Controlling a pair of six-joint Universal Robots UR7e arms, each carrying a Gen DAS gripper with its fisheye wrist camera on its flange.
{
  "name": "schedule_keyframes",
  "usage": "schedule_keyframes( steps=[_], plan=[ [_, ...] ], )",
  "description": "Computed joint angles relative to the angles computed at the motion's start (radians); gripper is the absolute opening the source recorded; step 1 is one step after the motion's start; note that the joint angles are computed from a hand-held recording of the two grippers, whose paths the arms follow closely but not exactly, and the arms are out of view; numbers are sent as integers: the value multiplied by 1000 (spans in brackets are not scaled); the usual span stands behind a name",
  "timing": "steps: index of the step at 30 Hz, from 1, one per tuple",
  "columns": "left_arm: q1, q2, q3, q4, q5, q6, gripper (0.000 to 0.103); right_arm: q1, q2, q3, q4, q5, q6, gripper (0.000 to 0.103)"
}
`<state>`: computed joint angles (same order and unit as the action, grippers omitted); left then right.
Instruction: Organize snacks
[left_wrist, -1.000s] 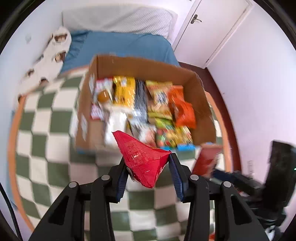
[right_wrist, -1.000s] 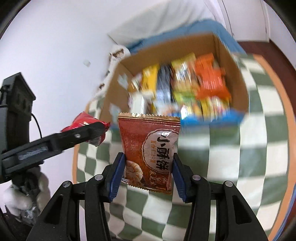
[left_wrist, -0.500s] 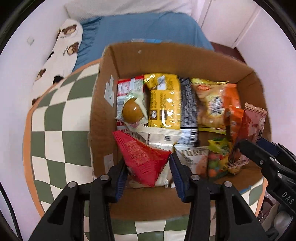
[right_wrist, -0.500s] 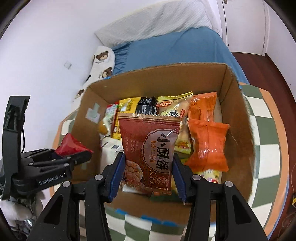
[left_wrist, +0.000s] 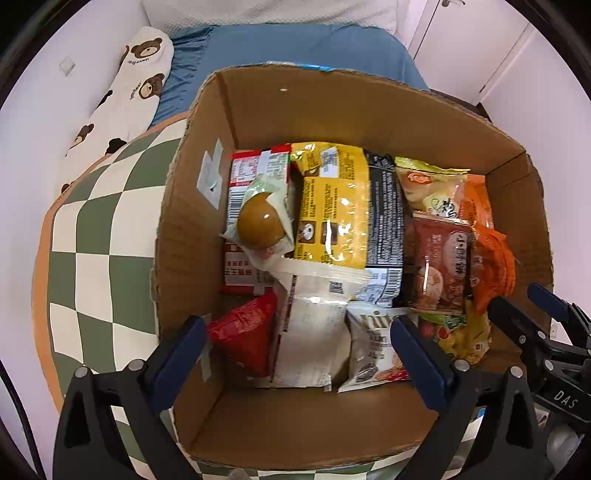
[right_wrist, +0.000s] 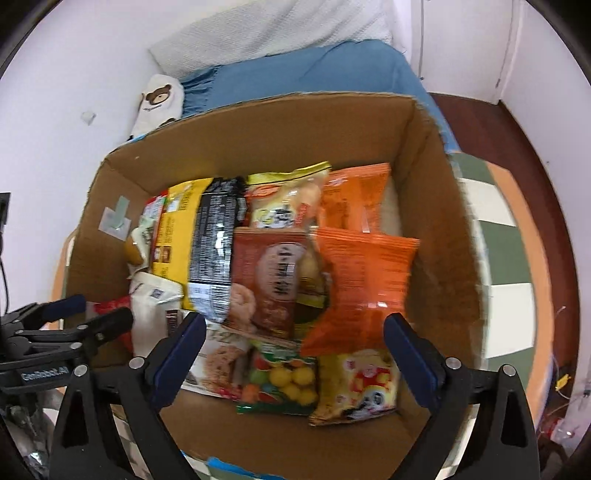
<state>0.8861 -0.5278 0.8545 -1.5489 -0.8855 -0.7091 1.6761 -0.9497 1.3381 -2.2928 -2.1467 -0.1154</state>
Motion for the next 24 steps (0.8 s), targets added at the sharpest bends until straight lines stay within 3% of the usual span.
schedule_keyframes(
  steps=[15,24],
  plan=[
    [-58,-34,78,-115,35,31,102,16,-95,90,-70,-57,-10,101],
    [-139,-139,242,-231,94,21,102,69,-216,220,-209,-75,-70,102]
  ],
)
